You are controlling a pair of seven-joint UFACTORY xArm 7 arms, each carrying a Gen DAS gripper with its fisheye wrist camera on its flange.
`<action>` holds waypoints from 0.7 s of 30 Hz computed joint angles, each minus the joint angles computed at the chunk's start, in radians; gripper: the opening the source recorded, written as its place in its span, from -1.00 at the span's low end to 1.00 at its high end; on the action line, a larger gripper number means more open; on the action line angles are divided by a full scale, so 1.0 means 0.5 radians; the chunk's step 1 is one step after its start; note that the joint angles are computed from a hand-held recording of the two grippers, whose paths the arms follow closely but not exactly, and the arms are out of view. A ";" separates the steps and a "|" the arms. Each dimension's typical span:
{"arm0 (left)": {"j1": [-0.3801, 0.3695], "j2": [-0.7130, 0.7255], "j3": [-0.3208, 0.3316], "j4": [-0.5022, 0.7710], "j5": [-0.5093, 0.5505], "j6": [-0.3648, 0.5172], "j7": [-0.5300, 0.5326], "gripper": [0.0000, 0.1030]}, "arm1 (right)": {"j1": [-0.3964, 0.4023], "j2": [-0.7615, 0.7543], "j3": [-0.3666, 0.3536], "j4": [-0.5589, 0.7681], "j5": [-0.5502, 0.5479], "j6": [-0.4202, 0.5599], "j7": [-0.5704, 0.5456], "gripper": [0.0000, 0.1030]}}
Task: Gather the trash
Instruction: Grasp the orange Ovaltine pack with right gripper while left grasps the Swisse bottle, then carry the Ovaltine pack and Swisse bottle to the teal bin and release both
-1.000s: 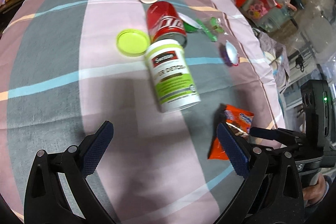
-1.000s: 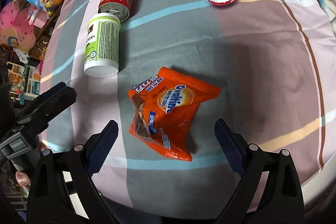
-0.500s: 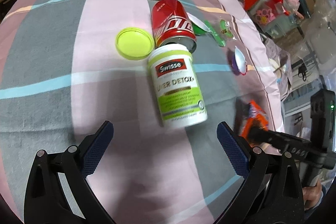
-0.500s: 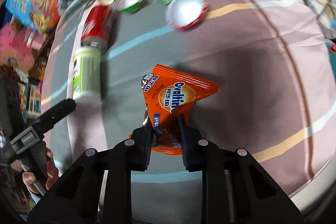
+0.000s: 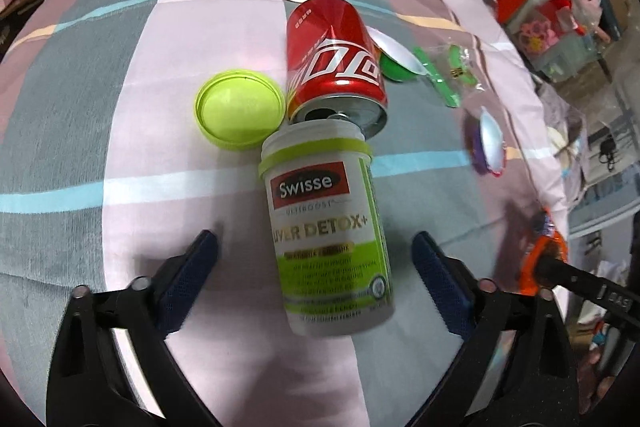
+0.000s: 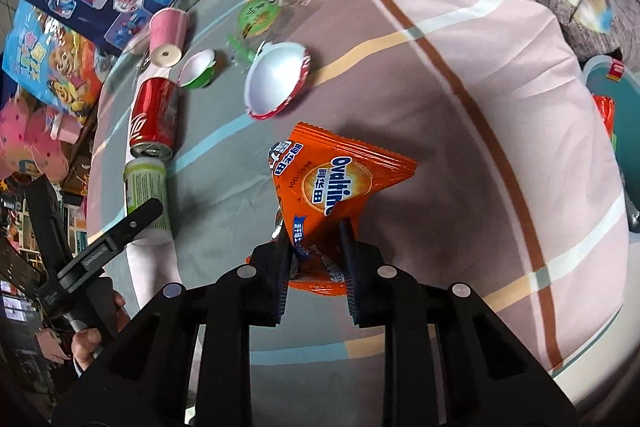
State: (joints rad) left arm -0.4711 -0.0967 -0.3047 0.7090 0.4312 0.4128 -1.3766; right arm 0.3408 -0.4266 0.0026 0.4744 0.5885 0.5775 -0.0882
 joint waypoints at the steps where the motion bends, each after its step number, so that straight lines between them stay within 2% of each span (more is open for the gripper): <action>1: 0.002 0.027 -0.020 0.047 0.056 0.093 -0.035 0.49 | -0.001 -0.003 -0.015 -0.002 0.006 0.004 -0.016 -0.57; 2: -0.003 0.038 -0.029 0.074 0.115 0.136 -0.068 0.14 | -0.003 -0.009 -0.031 -0.009 0.016 0.007 -0.037 -0.57; 3: -0.017 0.046 -0.025 0.091 0.110 0.154 -0.060 0.01 | -0.004 -0.008 -0.046 -0.009 0.029 0.006 -0.061 -0.57; 11: -0.136 0.057 -0.058 0.198 0.093 0.202 0.027 0.00 | -0.065 -0.089 -0.194 -0.056 0.185 0.022 -0.304 -0.57; 17: -0.279 0.296 -0.060 0.559 0.181 0.304 0.142 0.01 | -0.186 -0.157 -0.297 -0.091 0.276 0.030 -0.453 -0.57; 21: -0.418 0.536 -0.012 0.893 0.215 0.389 0.281 0.01 | -0.340 -0.253 -0.390 -0.127 0.245 0.059 -0.512 -0.57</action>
State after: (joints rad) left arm -0.6802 0.1712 -0.3105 1.1553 0.5385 0.6075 -1.2359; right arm 0.1709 -0.5531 -0.1923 0.4110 0.7111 0.6070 -0.3441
